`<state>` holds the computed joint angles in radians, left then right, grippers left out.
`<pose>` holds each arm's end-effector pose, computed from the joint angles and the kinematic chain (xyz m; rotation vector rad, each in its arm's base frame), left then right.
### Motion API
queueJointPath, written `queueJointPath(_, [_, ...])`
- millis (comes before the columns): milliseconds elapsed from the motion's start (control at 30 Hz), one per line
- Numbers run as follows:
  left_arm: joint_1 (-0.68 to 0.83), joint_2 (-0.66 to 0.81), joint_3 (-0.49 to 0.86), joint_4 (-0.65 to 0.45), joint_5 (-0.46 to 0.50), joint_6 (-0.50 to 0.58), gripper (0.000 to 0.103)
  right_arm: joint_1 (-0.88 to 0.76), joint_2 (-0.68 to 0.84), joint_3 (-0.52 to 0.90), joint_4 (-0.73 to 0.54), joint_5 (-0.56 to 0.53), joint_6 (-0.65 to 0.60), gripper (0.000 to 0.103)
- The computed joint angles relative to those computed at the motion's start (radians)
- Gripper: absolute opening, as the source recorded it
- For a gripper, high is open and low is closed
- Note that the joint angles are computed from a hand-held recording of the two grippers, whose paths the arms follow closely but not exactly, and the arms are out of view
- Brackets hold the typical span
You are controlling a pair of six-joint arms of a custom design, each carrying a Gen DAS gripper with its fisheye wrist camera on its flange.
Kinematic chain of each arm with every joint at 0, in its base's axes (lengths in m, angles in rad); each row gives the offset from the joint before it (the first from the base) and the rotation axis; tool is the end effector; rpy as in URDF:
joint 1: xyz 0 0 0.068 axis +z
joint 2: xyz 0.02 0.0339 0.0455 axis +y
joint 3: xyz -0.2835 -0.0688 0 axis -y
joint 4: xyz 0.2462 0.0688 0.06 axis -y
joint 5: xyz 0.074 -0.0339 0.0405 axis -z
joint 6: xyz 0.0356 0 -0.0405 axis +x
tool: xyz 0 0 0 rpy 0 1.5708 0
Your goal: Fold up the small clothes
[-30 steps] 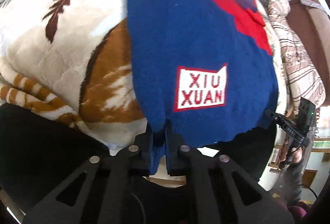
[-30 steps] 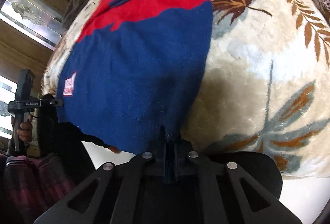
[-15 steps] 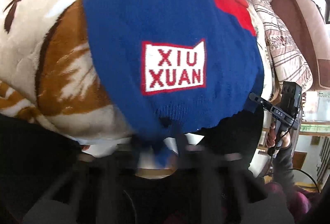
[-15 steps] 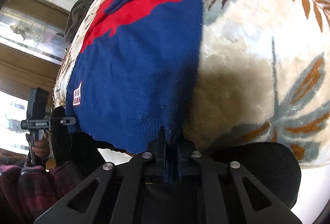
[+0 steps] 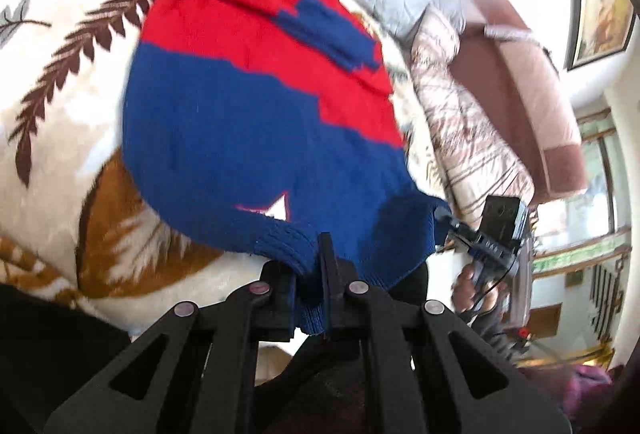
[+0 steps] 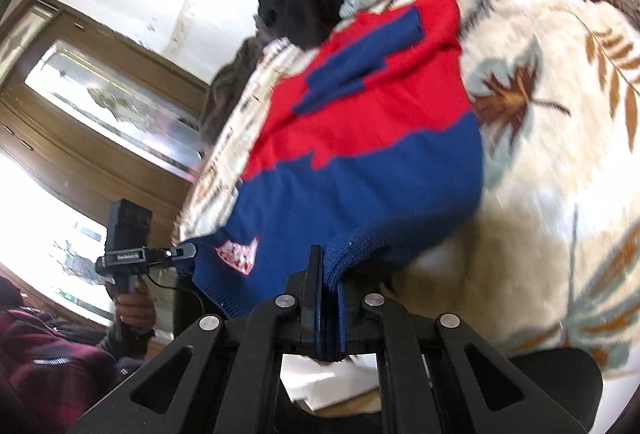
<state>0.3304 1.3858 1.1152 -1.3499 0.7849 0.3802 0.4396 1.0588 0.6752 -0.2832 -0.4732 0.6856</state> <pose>0.2127 0.0463 0.2851 0.0396 2.7122 -1.0761 0.1876 0.1061 0.2588 0.0155 2.4014 1.1041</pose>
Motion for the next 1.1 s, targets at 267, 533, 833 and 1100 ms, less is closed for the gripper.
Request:
queueJointPath(267, [0.000, 0.091, 0.132, 0.124, 0.041, -0.172, 0.006, -0.093, 0.121, 0.069, 0.165, -0.030, 0.039, 0.005])
queueJointPath(533, [-0.025, 0.281, 0.304, 0.346, 0.031, -0.395, 0.006, -0.207, 0.354, 0.198, 0.337, -0.047, 0.106, 0.005])
queueJointPath(833, [-0.095, 0.602, 0.614, 0.475, -0.008, -0.609, 0.006, -0.250, 0.698, 0.421, 0.481, -0.019, 0.223, 0.005])
queueJointPath(1100, [-0.151, 0.955, 1.109, 0.329, -0.071, -0.685, 0.006, -0.290, 0.957, 0.639, 0.519, 0.000, 0.332, 0.005])
